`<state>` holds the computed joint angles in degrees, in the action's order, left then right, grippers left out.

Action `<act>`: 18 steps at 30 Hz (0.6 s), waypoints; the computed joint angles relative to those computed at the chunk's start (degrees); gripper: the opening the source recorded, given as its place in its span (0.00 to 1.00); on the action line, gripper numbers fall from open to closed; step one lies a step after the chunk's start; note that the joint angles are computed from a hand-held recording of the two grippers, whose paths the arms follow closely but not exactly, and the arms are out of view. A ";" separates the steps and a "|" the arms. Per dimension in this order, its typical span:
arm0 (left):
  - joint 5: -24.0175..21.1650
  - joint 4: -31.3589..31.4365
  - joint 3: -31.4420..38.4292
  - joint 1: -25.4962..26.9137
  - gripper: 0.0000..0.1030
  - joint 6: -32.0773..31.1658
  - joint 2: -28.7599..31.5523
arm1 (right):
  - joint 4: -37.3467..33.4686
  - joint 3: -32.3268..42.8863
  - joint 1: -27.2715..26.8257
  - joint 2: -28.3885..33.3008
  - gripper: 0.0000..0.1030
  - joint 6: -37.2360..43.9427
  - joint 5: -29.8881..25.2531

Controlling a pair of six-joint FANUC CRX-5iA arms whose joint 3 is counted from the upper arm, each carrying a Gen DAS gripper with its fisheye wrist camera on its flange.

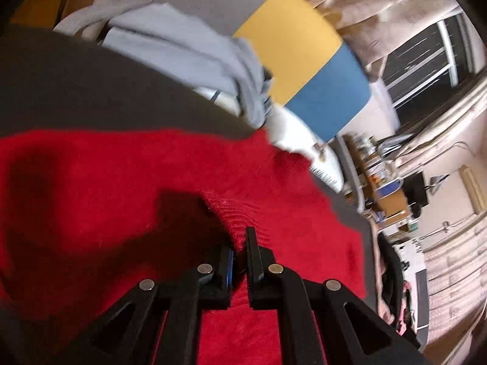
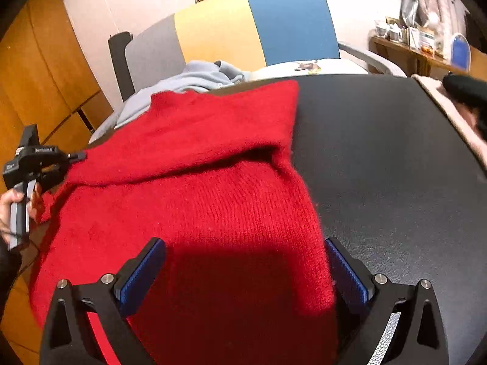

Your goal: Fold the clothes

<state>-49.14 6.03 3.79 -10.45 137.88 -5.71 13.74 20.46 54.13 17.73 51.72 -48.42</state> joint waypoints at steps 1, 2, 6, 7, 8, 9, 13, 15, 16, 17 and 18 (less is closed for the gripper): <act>0.47 0.46 0.84 0.02 0.05 -1.34 0.37 | -2.97 1.14 -0.58 0.03 1.00 2.78 0.81; 0.84 0.45 1.62 -0.11 0.05 -2.16 0.61 | -7.13 2.82 -1.42 0.19 1.00 6.41 1.21; 5.77 2.51 0.35 0.10 0.05 -2.80 -0.72 | -27.43 12.24 -6.45 2.91 1.00 19.89 0.05; 7.13 3.21 -0.46 0.24 0.05 -2.68 -1.20 | -33.96 15.77 -8.54 4.80 1.00 22.24 -2.28; 7.53 3.57 -0.63 0.28 0.05 -2.83 -1.26 | -39.37 19.20 -10.37 6.86 1.00 23.10 -4.69; 6.48 2.96 -0.46 0.23 0.05 -2.48 -1.13 | -41.77 21.09 -11.45 8.37 1.00 21.48 -5.90; 0.72 -0.02 0.16 -0.14 0.05 -0.35 -0.28 | -33.48 20.77 -10.86 10.87 1.00 10.21 -0.94; -2.04 -1.16 -0.74 -0.37 0.05 1.07 -0.13 | -28.24 17.04 -10.18 9.97 1.00 4.17 4.47; -3.23 -1.02 -1.69 -0.34 0.05 1.54 0.07 | -26.83 14.35 -9.98 8.97 1.00 2.06 7.66; -3.52 -1.21 -2.73 -0.44 0.05 2.04 0.01 | -25.63 11.72 -9.83 8.02 1.00 -0.01 10.87; -3.67 -1.46 -3.74 -0.56 0.05 2.56 -0.08 | -25.12 9.97 -9.53 7.20 1.00 0.05 12.92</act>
